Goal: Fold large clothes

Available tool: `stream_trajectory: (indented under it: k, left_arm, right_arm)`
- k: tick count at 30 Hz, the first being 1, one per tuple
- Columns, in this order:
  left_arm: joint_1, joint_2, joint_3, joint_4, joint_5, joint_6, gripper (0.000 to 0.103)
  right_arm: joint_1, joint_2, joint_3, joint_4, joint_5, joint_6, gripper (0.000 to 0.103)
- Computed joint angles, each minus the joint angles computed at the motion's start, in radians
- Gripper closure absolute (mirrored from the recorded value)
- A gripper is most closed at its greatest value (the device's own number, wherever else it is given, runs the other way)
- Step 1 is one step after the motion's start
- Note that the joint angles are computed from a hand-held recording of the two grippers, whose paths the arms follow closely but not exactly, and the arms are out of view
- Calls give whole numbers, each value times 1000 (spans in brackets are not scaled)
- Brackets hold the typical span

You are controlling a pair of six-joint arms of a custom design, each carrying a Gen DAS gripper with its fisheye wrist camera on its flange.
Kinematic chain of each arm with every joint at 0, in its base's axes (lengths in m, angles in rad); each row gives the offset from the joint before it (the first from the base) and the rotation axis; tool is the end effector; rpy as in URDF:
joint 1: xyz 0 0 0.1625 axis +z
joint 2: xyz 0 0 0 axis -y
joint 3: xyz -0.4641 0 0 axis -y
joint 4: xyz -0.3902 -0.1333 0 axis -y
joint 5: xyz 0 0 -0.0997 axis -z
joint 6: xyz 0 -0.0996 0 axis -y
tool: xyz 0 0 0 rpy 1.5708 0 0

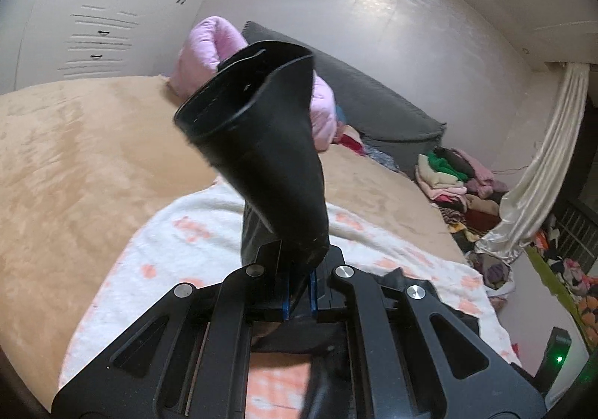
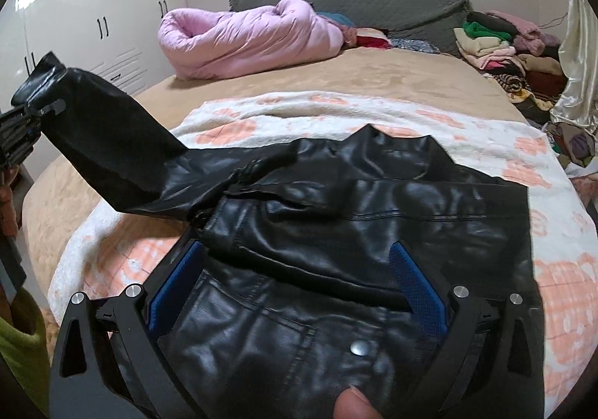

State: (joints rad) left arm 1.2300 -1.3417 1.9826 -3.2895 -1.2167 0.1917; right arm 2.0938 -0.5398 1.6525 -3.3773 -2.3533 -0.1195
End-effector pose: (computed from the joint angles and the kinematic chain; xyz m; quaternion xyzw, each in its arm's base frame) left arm -0.0249 -0.5722 0.4248 0.1351 0.8389 -0.5150 0.1131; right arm 0.4005 -0.5684 0.0605 0.1515 -0.8658 0.3798 0.2884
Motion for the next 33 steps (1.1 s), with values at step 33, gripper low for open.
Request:
stream_trajectory:
  k: [33]
  left_arm:
    - [-301, 249, 32, 23, -25, 62, 102]
  right_arm:
    - [-171, -365, 453, -448, 112, 183, 5]
